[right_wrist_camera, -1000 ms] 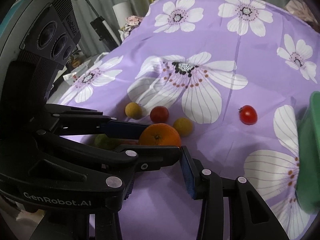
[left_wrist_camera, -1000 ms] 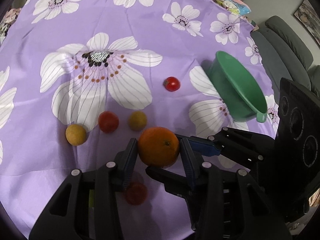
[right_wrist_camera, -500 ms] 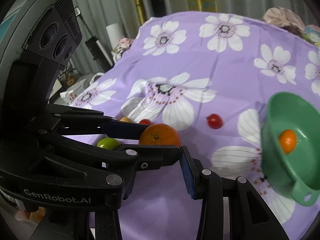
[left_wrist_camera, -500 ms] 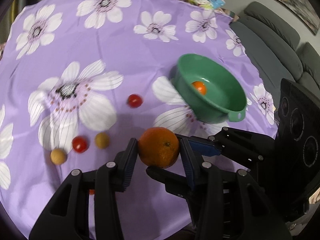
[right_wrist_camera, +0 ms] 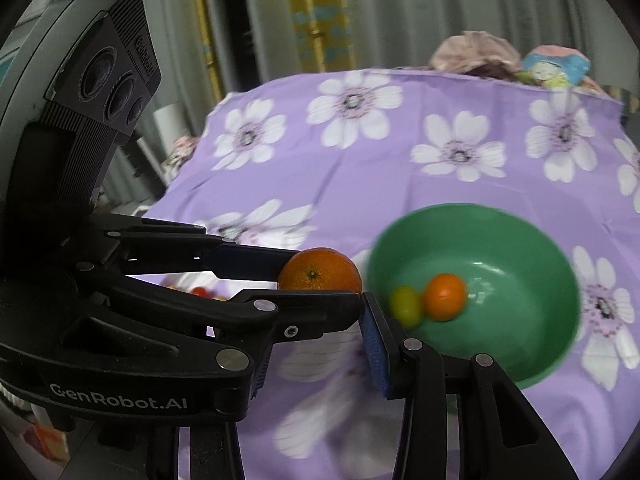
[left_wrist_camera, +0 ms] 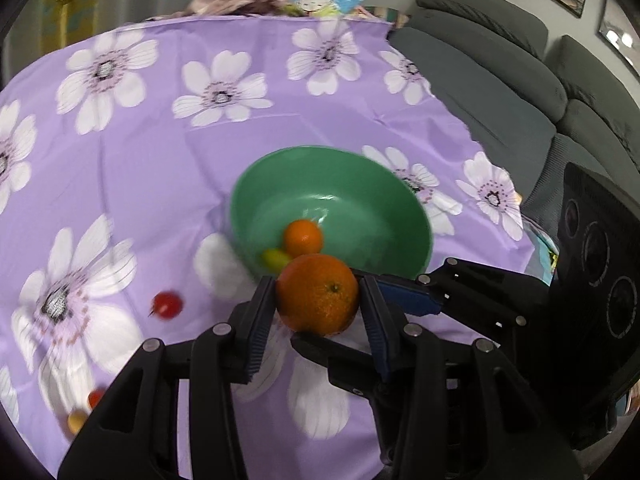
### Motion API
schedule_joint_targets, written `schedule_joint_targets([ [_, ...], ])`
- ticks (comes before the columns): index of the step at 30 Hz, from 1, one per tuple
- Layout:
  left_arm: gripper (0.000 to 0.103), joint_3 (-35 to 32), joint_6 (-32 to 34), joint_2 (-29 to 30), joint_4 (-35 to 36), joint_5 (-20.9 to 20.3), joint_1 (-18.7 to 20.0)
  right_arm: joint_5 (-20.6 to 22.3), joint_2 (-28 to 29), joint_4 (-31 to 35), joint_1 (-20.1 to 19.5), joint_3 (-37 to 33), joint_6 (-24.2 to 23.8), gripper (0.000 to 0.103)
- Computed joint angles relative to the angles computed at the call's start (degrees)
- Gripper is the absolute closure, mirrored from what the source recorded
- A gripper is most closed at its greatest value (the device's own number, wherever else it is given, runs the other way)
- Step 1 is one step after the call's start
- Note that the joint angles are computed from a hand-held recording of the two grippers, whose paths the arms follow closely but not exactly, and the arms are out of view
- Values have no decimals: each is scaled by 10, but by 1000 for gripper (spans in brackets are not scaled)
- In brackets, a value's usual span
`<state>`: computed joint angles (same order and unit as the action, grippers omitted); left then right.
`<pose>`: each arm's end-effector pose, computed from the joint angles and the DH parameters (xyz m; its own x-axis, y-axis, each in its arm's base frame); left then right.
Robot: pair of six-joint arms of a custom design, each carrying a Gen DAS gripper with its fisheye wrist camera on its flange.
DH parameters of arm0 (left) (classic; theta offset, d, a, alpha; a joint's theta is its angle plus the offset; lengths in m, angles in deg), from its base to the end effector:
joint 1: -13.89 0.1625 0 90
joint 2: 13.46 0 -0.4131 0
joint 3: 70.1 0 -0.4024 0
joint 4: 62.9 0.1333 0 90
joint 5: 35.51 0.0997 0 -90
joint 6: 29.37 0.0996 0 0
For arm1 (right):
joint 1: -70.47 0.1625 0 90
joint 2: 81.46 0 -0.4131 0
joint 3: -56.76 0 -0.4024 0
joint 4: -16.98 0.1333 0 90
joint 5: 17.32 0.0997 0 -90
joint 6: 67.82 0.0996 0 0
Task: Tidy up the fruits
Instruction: 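Carry the second orange with both grippers down into the green bowl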
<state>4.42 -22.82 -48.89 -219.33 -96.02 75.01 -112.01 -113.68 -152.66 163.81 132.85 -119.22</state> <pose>-0.2158 -0.7687 0.1170 -0.8168 0.3097 -0.4868 0.5256 0.7474 -0.4064 0.1703 -0.7699 0.0816 -0.5855 -0.6395 0.4982 -0.8092 0.4972 -0.3128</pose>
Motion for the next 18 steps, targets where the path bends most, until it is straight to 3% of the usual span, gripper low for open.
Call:
schedule_joint_targets([
  [9, 61, -84, 9, 53, 53, -26, 8, -13, 11, 5, -15, -40, 19, 60],
  [18, 58, -116, -30, 72, 92, -29, 18, -39, 20, 18, -20, -55, 30, 60],
])
